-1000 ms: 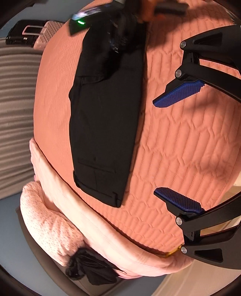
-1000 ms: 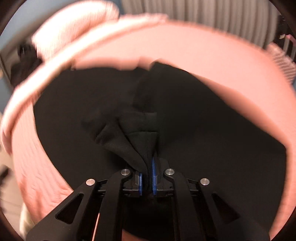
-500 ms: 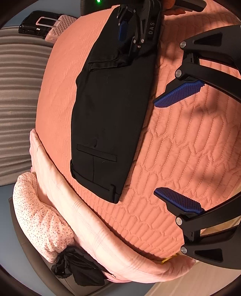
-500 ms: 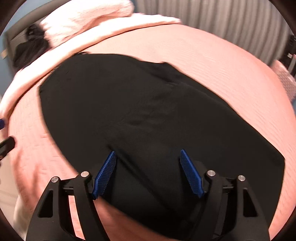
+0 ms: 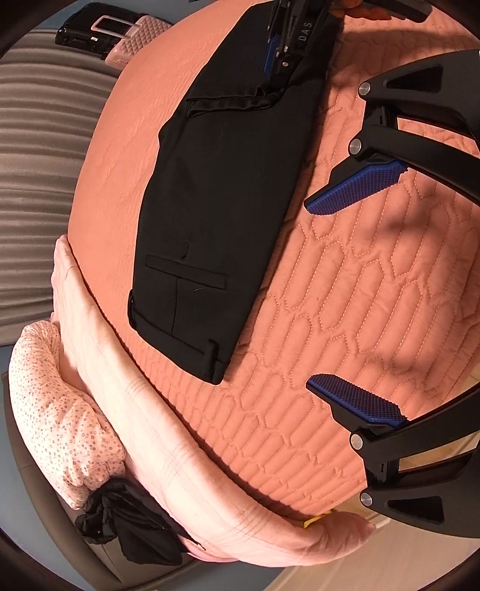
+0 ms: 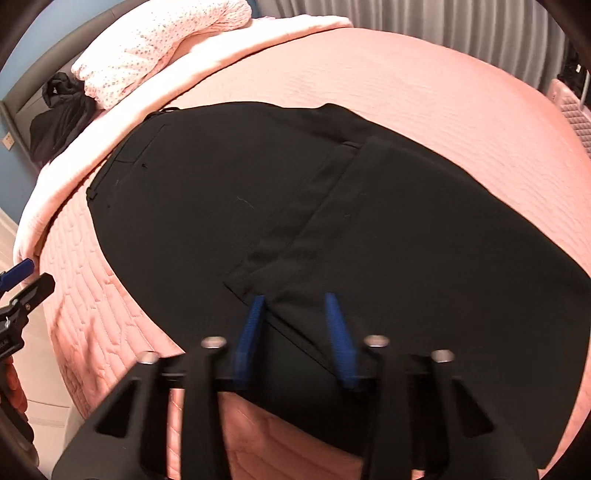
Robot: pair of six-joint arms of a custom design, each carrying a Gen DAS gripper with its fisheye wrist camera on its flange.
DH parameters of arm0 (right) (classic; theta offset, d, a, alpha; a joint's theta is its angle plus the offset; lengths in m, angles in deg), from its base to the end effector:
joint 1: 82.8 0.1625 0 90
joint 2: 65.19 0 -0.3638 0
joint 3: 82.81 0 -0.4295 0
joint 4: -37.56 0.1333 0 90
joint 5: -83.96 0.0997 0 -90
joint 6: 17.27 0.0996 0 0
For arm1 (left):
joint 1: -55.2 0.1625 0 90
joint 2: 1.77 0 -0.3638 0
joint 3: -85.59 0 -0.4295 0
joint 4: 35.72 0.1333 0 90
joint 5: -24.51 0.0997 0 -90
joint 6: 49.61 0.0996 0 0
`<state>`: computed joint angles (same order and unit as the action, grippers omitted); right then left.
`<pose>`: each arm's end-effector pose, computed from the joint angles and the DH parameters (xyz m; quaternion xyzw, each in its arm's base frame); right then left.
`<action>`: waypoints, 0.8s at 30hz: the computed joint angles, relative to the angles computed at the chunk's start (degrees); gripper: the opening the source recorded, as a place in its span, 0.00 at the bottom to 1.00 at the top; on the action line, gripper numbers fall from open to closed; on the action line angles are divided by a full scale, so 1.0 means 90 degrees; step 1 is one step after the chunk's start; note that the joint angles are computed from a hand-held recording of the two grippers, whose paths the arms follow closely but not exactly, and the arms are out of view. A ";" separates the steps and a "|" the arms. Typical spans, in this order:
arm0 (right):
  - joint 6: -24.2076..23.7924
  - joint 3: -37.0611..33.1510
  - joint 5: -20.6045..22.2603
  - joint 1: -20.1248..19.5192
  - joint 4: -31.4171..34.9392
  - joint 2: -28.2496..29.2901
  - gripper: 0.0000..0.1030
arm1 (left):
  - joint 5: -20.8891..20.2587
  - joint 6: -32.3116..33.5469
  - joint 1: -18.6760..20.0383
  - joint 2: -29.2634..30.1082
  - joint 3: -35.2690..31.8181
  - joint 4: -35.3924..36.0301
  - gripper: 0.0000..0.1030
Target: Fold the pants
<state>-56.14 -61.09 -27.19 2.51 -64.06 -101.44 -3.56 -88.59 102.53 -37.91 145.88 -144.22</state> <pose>0.0284 -0.8447 0.4459 0.2417 -0.9275 0.1402 0.2485 -0.3662 -0.7236 0.1449 0.0529 0.8552 -0.3040 0.4165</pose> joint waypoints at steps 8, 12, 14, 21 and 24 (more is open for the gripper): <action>-0.0472 0.0073 -0.0128 0.0291 -0.0267 0.0089 0.08 | -0.0256 -0.0006 0.0199 0.0136 -0.0263 -0.0004 0.84; -0.0326 0.0393 -0.0394 0.0309 -0.0436 -0.0060 0.16 | -0.0591 0.0101 0.0388 0.0324 -0.0660 -0.0147 0.84; -0.0173 0.0792 0.0018 0.0303 -0.0609 -0.0438 0.30 | -0.0667 0.0327 0.0494 0.0371 -0.0742 -0.0586 0.84; -0.0471 0.2859 0.0208 0.0350 -0.1782 -0.2064 0.56 | -0.2076 0.0139 0.1248 0.0671 -0.1457 -0.1935 0.84; -0.0340 0.3174 0.0138 0.0409 -0.1821 -0.2300 0.56 | -0.2830 -0.0299 0.1553 0.0849 -0.1594 -0.2811 0.85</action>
<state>-59.19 -32.52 -25.95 6.19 -80.45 -122.14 -29.04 -91.28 116.51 -30.27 131.53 -169.51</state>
